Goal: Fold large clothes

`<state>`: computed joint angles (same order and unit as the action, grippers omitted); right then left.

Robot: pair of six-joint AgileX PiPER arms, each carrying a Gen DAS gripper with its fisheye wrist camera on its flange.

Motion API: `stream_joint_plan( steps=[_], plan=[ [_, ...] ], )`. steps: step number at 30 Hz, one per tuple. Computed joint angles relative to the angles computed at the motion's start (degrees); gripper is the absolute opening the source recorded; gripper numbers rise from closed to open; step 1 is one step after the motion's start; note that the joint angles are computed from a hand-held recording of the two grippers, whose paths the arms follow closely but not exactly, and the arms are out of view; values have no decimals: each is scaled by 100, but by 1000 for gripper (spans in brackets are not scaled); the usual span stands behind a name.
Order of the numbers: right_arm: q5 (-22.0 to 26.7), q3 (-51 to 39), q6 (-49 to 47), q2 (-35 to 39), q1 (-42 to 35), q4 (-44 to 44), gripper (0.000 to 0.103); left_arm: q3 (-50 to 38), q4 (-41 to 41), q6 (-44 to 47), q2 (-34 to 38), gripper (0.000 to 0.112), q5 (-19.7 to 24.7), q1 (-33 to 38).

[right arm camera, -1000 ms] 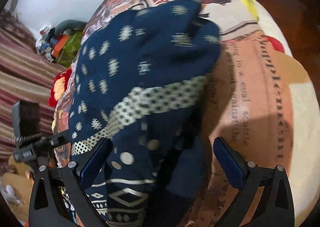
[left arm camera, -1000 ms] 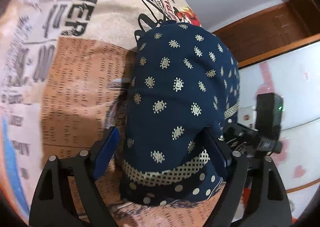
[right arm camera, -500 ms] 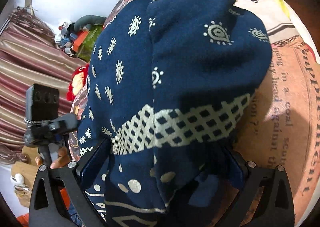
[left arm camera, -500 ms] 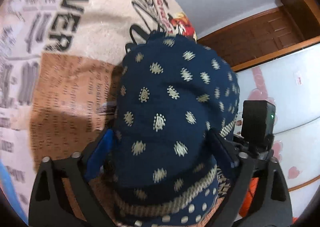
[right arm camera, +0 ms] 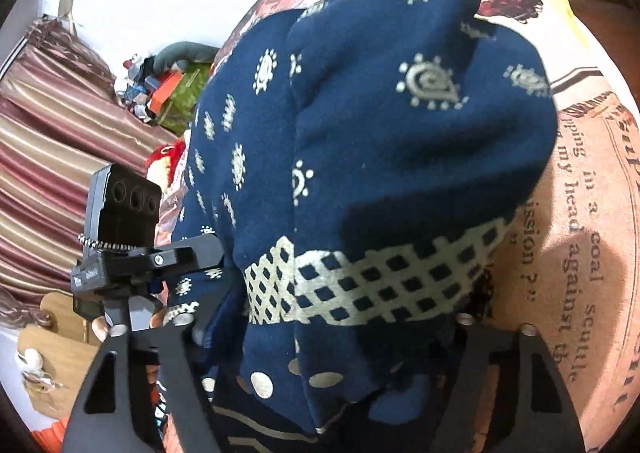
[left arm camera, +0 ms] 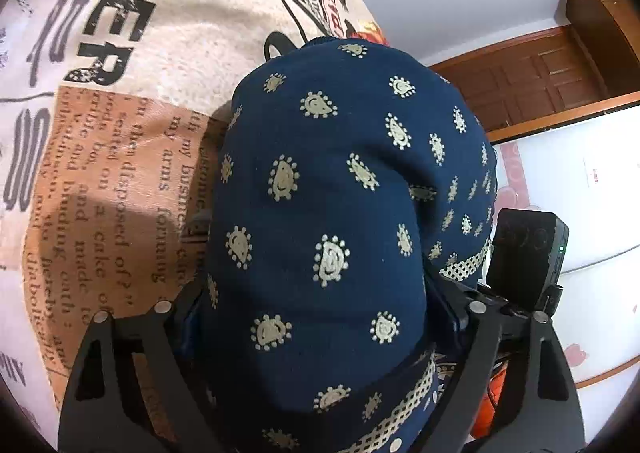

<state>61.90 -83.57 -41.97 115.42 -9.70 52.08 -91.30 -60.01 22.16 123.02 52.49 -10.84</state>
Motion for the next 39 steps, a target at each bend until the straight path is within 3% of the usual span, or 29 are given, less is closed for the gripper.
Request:
stream_joint_plan(
  steps=[2, 7, 16, 22, 28, 34, 39],
  plan=[
    [9, 96, -111, -132, 5, 69, 56, 220, -126, 181, -167, 84, 13, 70],
    [-25, 99, -63, -326, 160, 6, 48, 493, -66, 262, -553, 81, 27, 188],
    [132, 81, 162, -850, 410, -10, 47, 1292, -53, 554, -1811, 80, 219, 753],
    [85, -143, 540, -1347, 966, -116, 47, 1474, -12, 521, -2541, 80, 446, 1291],
    [-82, -316, 865, -1597, 1671, -171, 47, 1702, 161, 610, -3257, 80, 979, 2255],
    [-377, -467, 1164, -1468, 2487, -233, 47, 2106, 184, 1030, -3563, 80, 1482, 3358],
    [-571, -710, 1401, -1047, 3071, -361, 47, 2409, 131, 1500, -3351, 80, 1712, 4049]
  ],
)
